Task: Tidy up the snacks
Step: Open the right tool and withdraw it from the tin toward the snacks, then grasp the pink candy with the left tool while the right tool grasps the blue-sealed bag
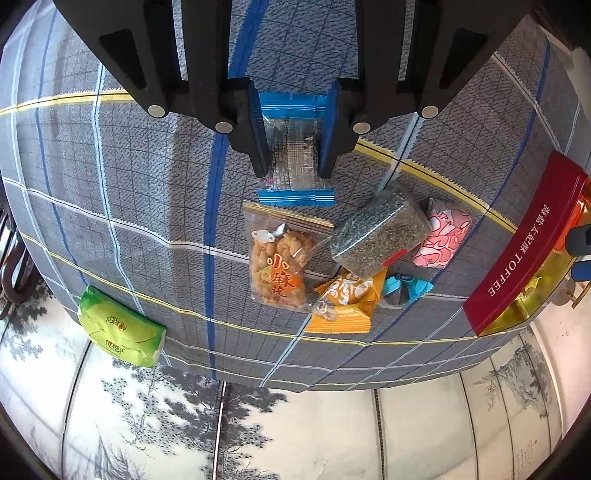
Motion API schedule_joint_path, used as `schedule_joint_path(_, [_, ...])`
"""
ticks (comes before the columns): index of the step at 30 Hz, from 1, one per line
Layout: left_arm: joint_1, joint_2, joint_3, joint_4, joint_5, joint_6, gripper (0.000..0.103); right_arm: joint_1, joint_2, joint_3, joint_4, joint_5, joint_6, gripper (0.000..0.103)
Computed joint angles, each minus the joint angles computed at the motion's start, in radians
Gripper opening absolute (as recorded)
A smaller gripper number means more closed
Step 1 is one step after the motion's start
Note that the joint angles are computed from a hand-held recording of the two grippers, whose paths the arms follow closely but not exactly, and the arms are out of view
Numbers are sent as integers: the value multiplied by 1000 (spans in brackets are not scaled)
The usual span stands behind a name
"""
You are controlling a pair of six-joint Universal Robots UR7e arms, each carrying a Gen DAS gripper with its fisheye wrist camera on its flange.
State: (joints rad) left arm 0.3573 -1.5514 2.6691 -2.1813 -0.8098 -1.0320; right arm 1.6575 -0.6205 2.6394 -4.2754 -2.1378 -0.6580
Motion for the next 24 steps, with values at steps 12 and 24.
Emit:
schedule_joint_path(12, [192,287,-94,-397,-114,200,72,-118,-67,-22,-58,51,-18,28])
schedule_joint_path(24, [332,448,-210,-493,-144,221,47,-120,-58,-12,-70,69,-8,31])
